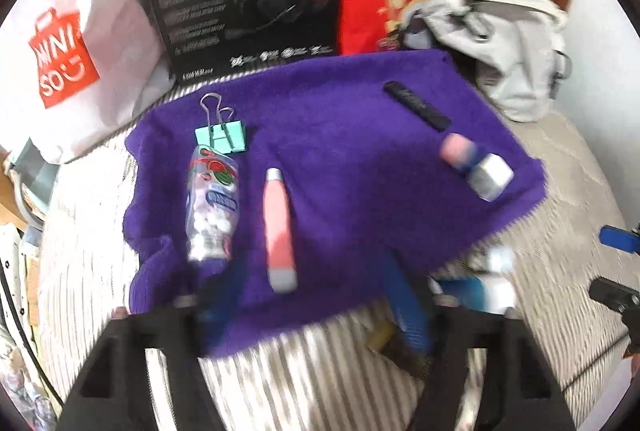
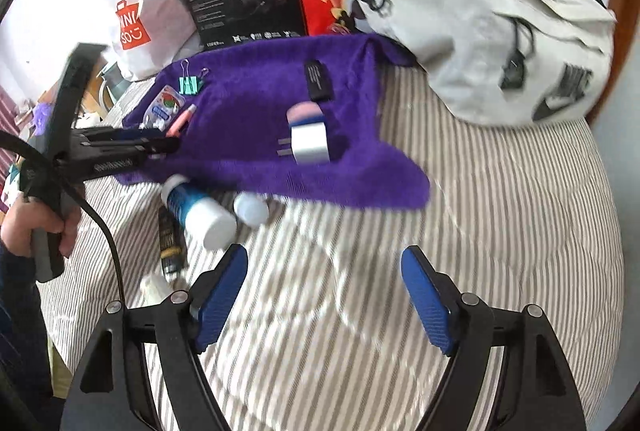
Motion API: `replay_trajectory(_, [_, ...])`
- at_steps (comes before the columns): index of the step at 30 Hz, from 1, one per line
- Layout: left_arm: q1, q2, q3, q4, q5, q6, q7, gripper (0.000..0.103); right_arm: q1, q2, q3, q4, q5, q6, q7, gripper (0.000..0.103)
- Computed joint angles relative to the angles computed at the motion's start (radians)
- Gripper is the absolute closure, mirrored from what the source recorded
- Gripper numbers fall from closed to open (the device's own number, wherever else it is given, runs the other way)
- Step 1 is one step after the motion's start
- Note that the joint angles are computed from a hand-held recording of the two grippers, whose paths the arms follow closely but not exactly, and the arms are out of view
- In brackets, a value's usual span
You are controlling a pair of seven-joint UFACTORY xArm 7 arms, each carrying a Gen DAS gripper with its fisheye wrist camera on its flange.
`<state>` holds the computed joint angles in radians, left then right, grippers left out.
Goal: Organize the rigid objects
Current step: 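Lower the left gripper onto the white label roll and close it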
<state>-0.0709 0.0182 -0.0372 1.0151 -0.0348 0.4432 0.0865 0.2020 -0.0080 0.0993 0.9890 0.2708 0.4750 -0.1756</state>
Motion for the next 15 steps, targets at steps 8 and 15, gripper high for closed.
replay_trajectory(8, [-0.08, -0.233, 0.003, -0.247, -0.203, -0.034, 0.205, 0.026, 0.011, -0.115, -0.025, -0.14, 0.098, -0.029, -0.044, 0.024])
replay_trajectory(15, [-0.145, -0.299, 0.013, -0.356, -0.241, -0.069, 0.229, 0.026, 0.009, -0.162, -0.035, -0.209, 0.074, -0.026, 0.004, 0.024])
